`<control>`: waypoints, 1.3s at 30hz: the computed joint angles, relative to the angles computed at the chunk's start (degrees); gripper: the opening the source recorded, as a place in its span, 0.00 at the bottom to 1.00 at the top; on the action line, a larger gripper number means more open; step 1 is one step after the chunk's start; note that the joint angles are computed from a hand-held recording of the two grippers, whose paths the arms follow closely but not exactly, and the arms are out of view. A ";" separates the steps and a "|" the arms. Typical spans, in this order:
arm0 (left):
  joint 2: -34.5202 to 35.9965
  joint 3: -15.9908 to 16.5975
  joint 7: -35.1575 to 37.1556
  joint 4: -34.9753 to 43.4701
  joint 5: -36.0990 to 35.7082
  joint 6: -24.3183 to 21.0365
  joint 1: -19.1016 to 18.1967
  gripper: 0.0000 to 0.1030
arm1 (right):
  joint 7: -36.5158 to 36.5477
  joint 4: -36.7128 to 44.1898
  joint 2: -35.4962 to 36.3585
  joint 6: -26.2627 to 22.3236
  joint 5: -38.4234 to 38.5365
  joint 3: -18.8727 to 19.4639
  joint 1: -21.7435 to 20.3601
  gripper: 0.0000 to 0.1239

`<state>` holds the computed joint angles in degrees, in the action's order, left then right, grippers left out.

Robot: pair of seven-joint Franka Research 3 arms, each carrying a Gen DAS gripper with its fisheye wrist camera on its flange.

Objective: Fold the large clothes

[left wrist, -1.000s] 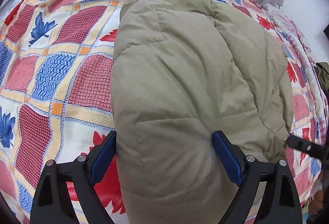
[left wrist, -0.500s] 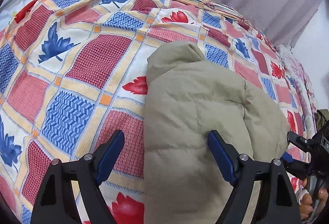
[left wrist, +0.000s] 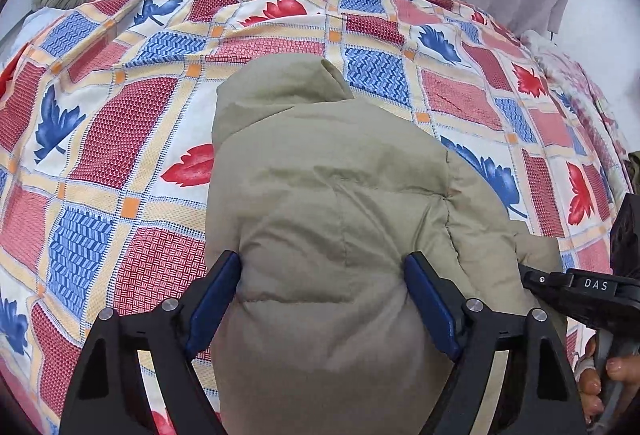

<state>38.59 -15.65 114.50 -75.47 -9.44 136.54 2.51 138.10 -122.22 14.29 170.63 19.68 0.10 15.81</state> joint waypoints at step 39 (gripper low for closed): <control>-19.09 3.11 9.45 -28.55 -9.77 7.82 5.52 0.85 | 23.83 -0.13 -5.85 -15.26 -36.98 1.33 7.26 0.03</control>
